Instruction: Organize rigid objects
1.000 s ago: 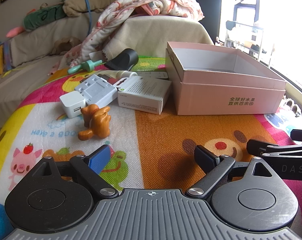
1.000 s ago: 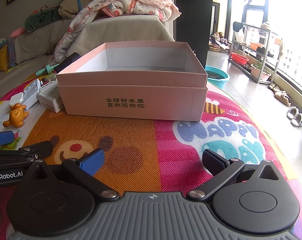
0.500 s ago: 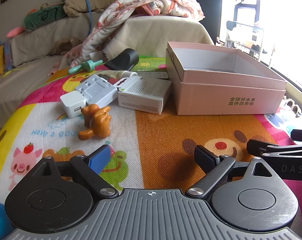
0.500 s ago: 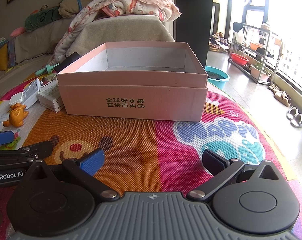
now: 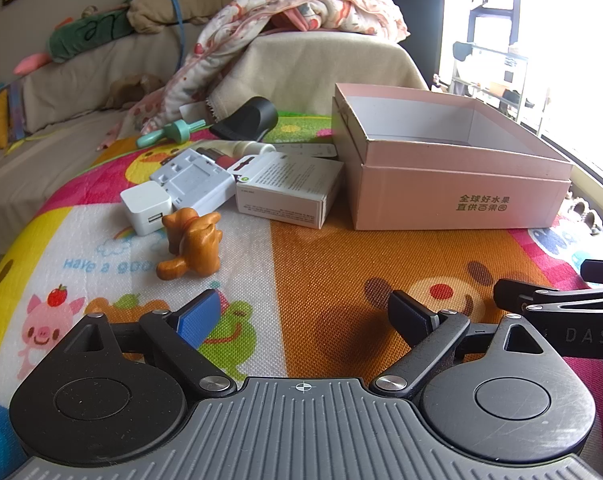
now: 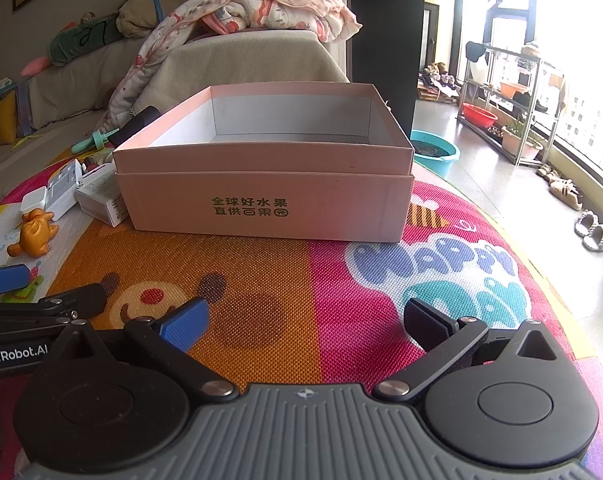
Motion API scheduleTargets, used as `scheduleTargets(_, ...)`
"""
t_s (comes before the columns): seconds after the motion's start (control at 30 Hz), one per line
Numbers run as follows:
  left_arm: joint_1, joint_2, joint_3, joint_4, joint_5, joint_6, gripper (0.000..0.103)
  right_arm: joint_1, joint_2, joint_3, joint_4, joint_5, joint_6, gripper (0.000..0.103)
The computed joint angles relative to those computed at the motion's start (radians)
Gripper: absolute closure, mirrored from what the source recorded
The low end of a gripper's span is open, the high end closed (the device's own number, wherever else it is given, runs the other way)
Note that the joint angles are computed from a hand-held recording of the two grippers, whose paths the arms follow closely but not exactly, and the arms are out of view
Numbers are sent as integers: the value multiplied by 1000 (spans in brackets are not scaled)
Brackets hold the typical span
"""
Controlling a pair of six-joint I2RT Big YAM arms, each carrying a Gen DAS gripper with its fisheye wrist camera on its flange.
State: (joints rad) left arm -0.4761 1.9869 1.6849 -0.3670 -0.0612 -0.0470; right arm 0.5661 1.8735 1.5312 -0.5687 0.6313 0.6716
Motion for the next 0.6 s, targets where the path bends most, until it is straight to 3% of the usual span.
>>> scheduleTargets(0.13, 0, 0, 0, 0, 1, 0, 8, -19, -4, 22, -49, -73, -19, 0)
scheduleTargets(0.23, 6, -3, -4, 6, 25, -13, 9, -17, 11, 54, -94, -71, -25, 0)
scheduleTargets(0.33, 39, -22, -33, 36, 128, -35, 11, -19, 10, 52, -92, -78, -33, 0)
scheduleTargets(0.4, 65, -49, -75, 96, 186, -30, 13, -23, 6, 50, -95, -92, -37, 0)
scheduleTargets(0.5, 93, -69, -103, 219, 132, 54, 13, -27, 0, 39, -78, -106, -49, 0)
scheduleTargets(0.53, 105, -63, -89, 223, 125, 71, 13, -27, -1, 37, -75, -107, -51, 0)
scheduleTargets(0.6, 140, -31, -9, 147, 137, 46, 13, -26, 1, 40, -76, -106, -54, 0)
